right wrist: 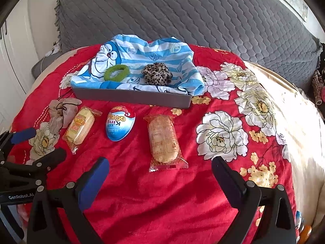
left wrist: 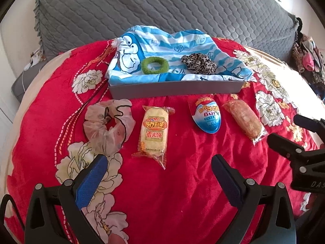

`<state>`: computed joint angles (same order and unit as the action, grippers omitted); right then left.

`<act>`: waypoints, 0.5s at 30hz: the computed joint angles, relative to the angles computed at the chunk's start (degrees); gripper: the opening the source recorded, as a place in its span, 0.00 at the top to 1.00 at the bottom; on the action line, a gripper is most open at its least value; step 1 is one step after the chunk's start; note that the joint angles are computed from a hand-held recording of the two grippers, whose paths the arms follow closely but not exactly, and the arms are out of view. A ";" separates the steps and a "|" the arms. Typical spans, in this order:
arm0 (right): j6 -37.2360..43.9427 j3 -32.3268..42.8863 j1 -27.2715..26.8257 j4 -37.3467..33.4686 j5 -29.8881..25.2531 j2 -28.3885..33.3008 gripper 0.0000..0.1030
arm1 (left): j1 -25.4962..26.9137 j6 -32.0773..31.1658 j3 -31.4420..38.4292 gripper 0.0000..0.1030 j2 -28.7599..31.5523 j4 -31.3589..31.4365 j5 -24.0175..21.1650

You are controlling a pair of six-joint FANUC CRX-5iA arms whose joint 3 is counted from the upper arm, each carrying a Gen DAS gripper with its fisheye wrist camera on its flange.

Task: Organize objects
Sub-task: 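Move the left tool to the yellow rice cake packet while the right tool approaches the clear-wrapped bread roll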

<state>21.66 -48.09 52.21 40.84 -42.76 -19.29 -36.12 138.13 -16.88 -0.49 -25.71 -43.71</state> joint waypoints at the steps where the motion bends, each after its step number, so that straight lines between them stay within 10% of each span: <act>1: -0.09 -0.01 -0.24 0.28 0.03 0.13 0.02 | 0.21 0.13 -0.01 0.01 0.18 -0.03 0.16; 15: 3.43 1.59 -3.13 -0.96 1.59 3.63 0.02 | 3.33 -3.25 -0.41 0.01 3.09 3.29 3.69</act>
